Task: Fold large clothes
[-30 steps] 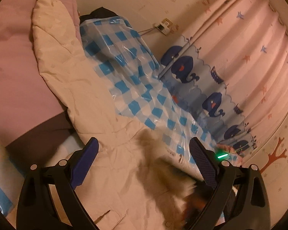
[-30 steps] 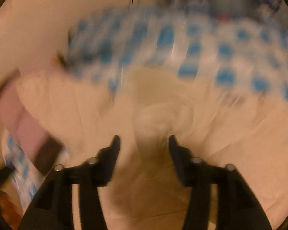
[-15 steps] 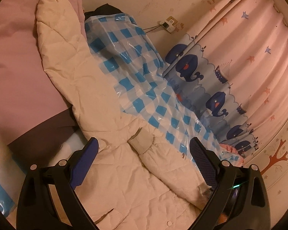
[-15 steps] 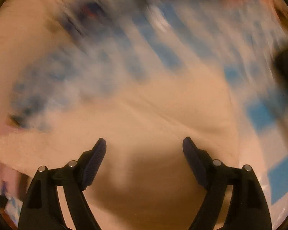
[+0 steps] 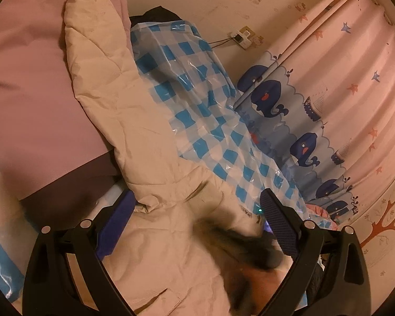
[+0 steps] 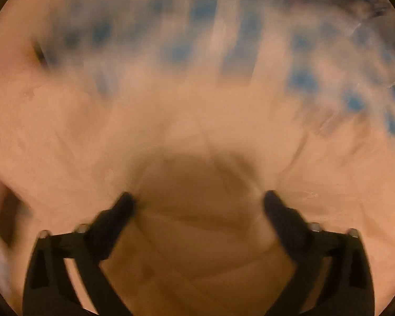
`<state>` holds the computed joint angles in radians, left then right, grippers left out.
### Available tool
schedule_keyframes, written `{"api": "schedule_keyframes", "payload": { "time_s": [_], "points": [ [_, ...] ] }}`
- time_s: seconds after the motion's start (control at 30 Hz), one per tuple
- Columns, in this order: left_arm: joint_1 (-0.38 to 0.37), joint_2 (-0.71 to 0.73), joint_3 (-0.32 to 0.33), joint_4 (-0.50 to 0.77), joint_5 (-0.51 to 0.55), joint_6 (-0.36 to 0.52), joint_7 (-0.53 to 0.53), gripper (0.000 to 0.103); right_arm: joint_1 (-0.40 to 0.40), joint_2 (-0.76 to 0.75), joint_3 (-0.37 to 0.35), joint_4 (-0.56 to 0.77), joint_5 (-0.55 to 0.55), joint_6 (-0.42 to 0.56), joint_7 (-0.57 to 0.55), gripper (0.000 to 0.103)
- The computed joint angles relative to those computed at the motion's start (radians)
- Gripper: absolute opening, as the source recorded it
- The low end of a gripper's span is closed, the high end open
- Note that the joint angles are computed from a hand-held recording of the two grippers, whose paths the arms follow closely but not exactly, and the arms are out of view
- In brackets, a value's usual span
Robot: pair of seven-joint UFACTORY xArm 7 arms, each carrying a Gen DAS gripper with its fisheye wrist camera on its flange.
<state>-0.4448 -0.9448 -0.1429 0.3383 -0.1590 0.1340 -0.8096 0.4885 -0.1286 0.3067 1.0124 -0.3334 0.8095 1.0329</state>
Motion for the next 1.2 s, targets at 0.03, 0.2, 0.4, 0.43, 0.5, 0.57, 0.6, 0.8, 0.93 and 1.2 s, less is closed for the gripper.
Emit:
{"api": "schedule_keyframes", "payload": {
  "time_s": [0.03,0.2,0.4,0.43,0.5,0.57,0.6,0.8,0.93,1.2],
  "points": [
    [-0.002,-0.003,0.007,-0.001,0.001,0.002,0.005,0.092,-0.01,0.0,0.006,0.002,-0.004,-0.011,0.018,0.097],
    [0.01,-0.047,0.041,-0.025,-0.015,-0.018,0.0,0.092,0.009,-0.261,0.038,-0.147,0.061,-0.104,0.016,0.097],
    [-0.008,-0.164,0.218,-0.069,-0.052,-0.087,0.075,0.092,0.079,-0.674,0.207,-0.339,0.115,0.242,0.138,0.097],
    [-0.001,-0.172,0.237,-0.06,-0.046,-0.084,0.1,0.092,0.087,-0.757,0.229,-0.392,0.167,0.293,0.168,0.097],
    [0.023,-0.159,0.285,-0.02,-0.011,-0.068,0.195,0.092,0.161,-0.899,0.217,-0.533,0.277,0.271,0.267,0.097],
    [0.036,-0.111,0.344,0.04,0.016,-0.032,0.3,0.092,0.166,-0.971,0.225,-0.578,0.288,0.237,0.273,0.097],
    [0.002,-0.076,0.406,0.078,0.018,-0.014,0.361,0.092,0.152,-0.945,0.224,-0.57,0.285,0.234,0.258,0.097],
    [-0.192,0.048,0.696,0.268,-0.074,0.036,0.569,0.092,0.132,-0.923,0.238,-0.569,0.271,0.222,0.241,0.097],
    [-0.241,0.103,0.775,0.345,-0.148,0.087,0.609,0.092,0.131,-0.925,0.239,-0.574,0.271,0.216,0.241,0.097],
    [-0.104,0.228,0.678,0.405,-0.184,0.144,0.64,0.092,0.127,-0.918,0.245,-0.574,0.267,0.208,0.249,0.097]
  ]
}}
